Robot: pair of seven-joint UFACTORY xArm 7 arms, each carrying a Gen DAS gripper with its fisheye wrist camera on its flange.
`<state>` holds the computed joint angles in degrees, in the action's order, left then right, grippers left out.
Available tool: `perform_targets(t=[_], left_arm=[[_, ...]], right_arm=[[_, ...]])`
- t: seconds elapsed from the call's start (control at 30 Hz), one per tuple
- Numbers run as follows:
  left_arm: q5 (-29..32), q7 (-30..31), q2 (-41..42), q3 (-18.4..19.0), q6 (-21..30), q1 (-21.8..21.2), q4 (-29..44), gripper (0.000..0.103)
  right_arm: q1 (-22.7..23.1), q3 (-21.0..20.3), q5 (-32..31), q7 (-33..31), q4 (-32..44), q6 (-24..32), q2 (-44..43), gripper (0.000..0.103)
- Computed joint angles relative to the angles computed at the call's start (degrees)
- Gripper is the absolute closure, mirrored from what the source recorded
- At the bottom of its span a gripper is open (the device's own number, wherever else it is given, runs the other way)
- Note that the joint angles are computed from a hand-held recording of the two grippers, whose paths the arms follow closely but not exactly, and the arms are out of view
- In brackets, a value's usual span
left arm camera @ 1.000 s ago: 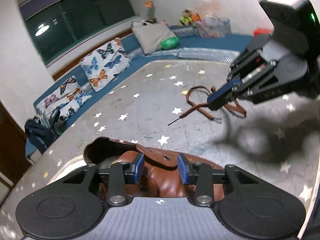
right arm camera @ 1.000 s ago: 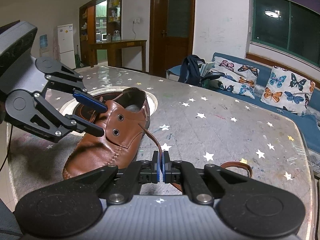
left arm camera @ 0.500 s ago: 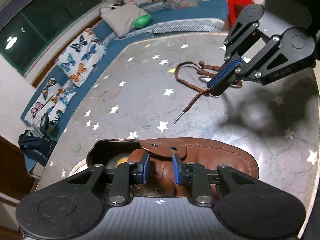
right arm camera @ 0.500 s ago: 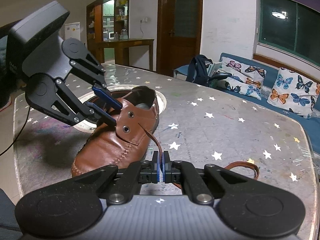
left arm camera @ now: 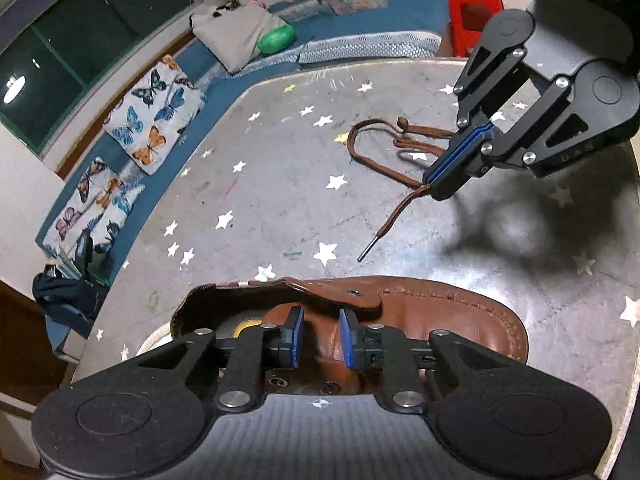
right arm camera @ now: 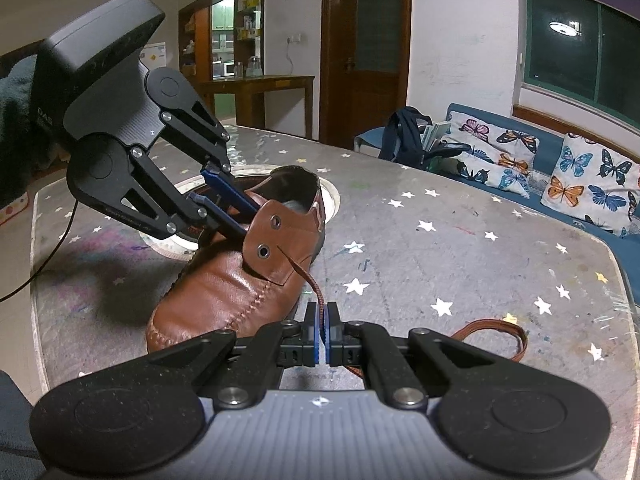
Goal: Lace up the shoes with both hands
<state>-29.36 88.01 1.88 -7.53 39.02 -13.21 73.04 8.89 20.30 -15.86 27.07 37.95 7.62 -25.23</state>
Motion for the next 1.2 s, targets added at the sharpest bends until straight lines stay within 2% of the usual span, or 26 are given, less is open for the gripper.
perform_targets(t=[0.37,0.83,1.2], left_arm=[[-4.3,2.0,-0.8,0.0,-0.6,-0.2,-0.9,0.084],[-5.6,3.1,-1.2,0.1,-1.9,-0.6,-2.0,0.084],[-6.9,4.1,-1.5,0.2,-3.0,-0.9,-2.6,0.084]], right_arm=[[1.2,-0.4,0.5,-0.8,0.4,-0.9,1.3,0.101],[1.5,-0.6,-0.2,-0.8,1.4,0.0,2.8,0.101],[-0.4,1.0,-2.3,1.1,2.9,-0.2,4.3,0.101]])
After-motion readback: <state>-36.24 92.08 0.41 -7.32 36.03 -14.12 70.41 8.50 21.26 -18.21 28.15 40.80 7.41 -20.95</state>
